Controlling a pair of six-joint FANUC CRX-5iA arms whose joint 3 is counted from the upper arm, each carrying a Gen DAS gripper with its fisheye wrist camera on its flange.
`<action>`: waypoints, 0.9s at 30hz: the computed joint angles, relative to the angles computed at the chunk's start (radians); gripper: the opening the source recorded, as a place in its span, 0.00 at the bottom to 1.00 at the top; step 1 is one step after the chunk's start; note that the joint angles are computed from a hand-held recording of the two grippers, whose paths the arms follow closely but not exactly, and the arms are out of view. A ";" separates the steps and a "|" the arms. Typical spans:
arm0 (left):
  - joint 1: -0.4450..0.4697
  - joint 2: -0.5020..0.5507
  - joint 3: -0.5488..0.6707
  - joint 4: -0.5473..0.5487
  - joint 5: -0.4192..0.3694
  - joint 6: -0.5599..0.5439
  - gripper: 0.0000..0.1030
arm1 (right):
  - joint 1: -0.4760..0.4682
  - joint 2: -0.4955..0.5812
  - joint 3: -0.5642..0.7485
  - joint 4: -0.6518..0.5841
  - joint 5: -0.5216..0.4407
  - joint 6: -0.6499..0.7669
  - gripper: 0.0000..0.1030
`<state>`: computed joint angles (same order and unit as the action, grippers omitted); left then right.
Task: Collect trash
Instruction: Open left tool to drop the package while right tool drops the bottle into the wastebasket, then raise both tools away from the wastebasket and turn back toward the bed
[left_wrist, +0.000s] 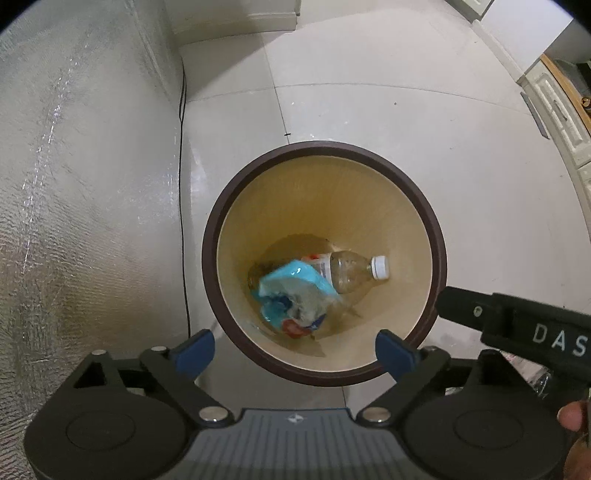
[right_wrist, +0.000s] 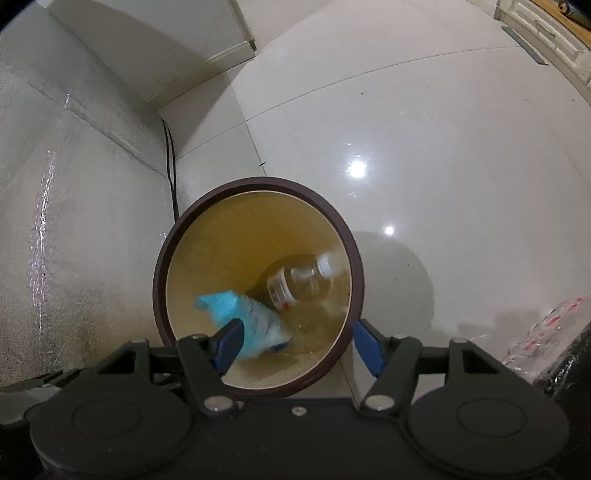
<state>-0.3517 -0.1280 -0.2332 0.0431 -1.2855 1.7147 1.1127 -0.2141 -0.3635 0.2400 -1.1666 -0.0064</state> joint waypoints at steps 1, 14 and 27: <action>-0.001 0.001 0.002 -0.004 -0.005 0.001 0.91 | 0.003 0.000 -0.002 0.002 0.000 -0.006 0.65; 0.004 -0.001 0.025 -0.039 -0.043 0.056 0.92 | 0.015 0.003 -0.002 0.019 -0.012 -0.009 0.71; -0.032 -0.027 0.056 -0.102 -0.076 0.123 1.00 | 0.054 -0.024 -0.012 0.073 -0.070 0.029 0.96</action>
<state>-0.3833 -0.1553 -0.1770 -0.0587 -1.3611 1.8379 1.1669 -0.2383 -0.3756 0.3128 -1.2364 0.0225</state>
